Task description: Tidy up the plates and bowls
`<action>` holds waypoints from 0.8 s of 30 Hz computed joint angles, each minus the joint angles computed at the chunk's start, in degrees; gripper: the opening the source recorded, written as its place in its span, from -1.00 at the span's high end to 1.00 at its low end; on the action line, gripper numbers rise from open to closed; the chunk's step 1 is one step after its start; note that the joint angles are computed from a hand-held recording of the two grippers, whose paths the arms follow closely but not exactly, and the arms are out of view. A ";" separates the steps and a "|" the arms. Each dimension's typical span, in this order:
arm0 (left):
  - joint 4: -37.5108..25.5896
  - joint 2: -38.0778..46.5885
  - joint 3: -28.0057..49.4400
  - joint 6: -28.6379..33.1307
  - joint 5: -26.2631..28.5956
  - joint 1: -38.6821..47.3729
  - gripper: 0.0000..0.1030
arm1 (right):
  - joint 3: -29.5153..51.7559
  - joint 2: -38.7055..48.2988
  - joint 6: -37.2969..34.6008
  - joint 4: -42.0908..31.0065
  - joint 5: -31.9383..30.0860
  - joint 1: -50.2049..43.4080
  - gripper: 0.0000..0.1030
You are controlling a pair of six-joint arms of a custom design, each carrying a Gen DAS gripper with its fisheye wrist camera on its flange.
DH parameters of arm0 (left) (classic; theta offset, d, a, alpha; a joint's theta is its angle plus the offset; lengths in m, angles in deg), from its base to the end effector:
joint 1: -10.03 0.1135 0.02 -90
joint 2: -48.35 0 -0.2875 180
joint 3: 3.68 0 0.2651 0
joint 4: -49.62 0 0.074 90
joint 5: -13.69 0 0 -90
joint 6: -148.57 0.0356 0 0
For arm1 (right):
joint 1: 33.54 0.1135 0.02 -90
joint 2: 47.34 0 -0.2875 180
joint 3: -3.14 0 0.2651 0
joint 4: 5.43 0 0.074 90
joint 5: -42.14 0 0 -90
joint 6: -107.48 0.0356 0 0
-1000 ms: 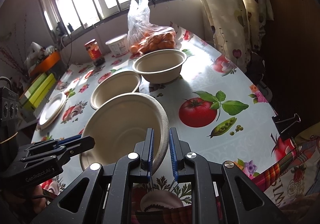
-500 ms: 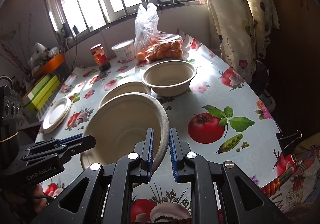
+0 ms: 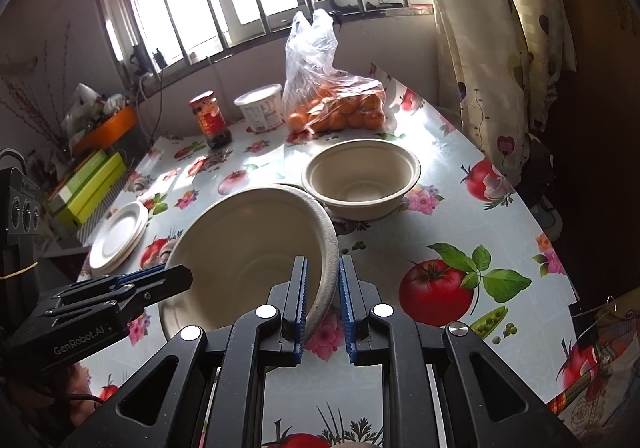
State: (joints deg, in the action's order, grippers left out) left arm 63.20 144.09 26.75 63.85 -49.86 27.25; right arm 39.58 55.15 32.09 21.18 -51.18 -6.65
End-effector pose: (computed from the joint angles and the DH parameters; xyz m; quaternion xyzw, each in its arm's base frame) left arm 0.2197 0.0515 0.0756 -0.0211 0.9225 -0.1497 0.3551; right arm 0.2438 0.1259 0.0823 -0.1090 0.8973 0.1757 0.3899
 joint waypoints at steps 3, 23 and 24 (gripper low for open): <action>-0.85 0.41 1.67 -0.25 0.31 0.88 0.64 | 2.26 0.84 -0.36 -1.28 -0.57 -0.05 0.70; -3.11 10.72 12.71 -0.76 -2.32 2.16 0.64 | 16.66 10.27 -1.07 -8.21 -2.37 -0.03 0.70; -3.22 11.11 13.13 -0.81 -2.49 2.16 0.64 | 17.24 10.73 -1.15 -8.53 -2.36 -0.02 0.70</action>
